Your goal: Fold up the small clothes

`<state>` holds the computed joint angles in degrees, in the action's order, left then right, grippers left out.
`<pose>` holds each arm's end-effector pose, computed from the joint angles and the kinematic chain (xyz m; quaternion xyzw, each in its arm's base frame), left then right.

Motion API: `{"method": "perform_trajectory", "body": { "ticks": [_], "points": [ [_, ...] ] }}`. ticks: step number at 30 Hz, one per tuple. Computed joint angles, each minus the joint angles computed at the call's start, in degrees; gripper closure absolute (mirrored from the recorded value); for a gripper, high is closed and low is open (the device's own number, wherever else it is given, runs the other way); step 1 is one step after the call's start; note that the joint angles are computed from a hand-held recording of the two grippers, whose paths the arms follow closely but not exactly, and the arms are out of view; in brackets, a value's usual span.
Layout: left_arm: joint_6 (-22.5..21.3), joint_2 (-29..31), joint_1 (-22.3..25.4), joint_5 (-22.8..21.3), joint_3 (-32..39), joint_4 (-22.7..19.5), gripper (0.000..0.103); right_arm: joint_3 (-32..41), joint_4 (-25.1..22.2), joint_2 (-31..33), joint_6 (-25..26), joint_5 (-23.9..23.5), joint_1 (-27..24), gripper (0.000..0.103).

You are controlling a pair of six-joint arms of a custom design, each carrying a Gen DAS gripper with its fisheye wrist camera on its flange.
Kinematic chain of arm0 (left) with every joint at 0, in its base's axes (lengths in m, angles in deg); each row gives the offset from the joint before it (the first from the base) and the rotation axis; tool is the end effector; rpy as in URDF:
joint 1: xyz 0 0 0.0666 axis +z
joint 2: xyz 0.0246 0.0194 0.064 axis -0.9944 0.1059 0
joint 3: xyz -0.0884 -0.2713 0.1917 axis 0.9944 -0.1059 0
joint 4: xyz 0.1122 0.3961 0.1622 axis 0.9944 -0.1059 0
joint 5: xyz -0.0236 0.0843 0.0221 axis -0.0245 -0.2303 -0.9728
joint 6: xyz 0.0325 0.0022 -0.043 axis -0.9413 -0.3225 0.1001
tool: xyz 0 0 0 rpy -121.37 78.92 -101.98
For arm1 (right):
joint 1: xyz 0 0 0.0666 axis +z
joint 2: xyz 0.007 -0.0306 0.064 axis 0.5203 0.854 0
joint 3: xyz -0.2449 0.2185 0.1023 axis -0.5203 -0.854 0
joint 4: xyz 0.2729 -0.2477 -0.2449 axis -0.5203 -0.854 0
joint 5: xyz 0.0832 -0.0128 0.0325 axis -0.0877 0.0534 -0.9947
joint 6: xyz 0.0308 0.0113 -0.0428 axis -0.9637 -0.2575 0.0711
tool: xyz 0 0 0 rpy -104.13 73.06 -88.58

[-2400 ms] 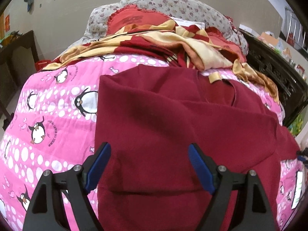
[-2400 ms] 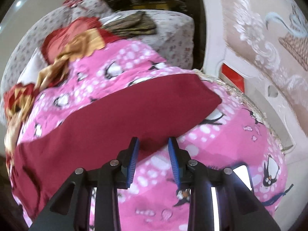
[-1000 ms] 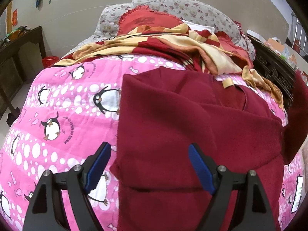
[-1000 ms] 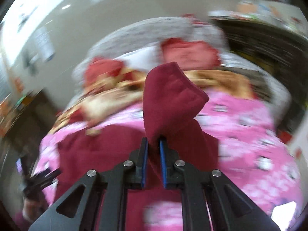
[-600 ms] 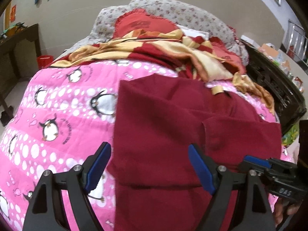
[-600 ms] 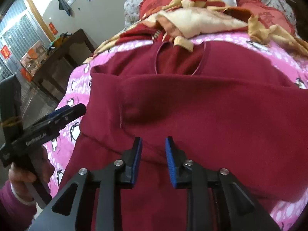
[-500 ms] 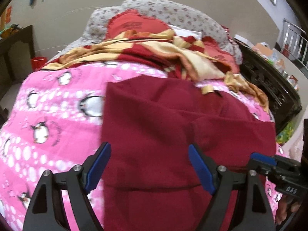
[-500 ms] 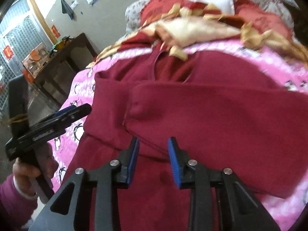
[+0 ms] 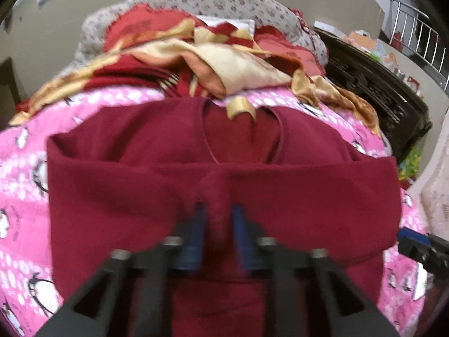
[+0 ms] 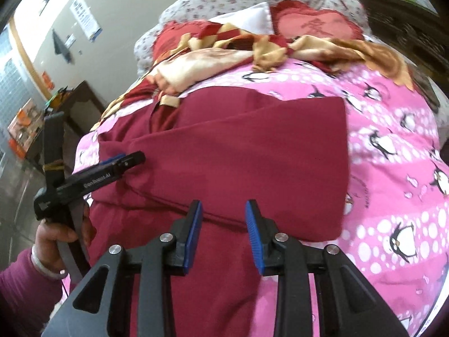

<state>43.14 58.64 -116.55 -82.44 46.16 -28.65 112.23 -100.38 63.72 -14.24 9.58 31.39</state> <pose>0.4554 -0.2790 0.4515 -0.1124 0.9352 -0.0593 0.3307 0.4485 0.0210 0.4873 -0.1388 0.9057 0.2862 0.2801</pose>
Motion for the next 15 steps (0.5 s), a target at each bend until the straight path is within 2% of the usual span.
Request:
{"method": "perform_trajectory", "body": {
  "ticks": [1, 5, 8, 11, 15],
  "points": [
    [0.4, -0.5, 0.0, 0.5, -0.1, 0.1, 0.091, 0.1, 0.2, 0.1, -0.6, -0.3, -0.4, 0.069],
    [-0.6, -7.4, 0.8, 3.3, -3.5, 4.9, 0.092, 0.5, 2.5, -0.2, -2.3, -0.4, -1.2, 0.069],
    [-2.8, -11.2, 1.8, -2.0, -4.4, 2.0, 0.092, 1.2, 3.6, 0.0, -3.0, -0.2, -1.5, 0.069],
    [-1.2, -13.4, 4.2, -3.6, -6.5, -2.0, 0.092, 2.0, 4.3, 1.0, -4.2, 1.4, -1.0, 0.069],
    [2.9, -15.0, 6.7, 0.3, -11.0, -2.7, 0.092, 3.3, 3.9, 3.2, -4.0, 4.6, 1.2, 0.069]
  ]
}}
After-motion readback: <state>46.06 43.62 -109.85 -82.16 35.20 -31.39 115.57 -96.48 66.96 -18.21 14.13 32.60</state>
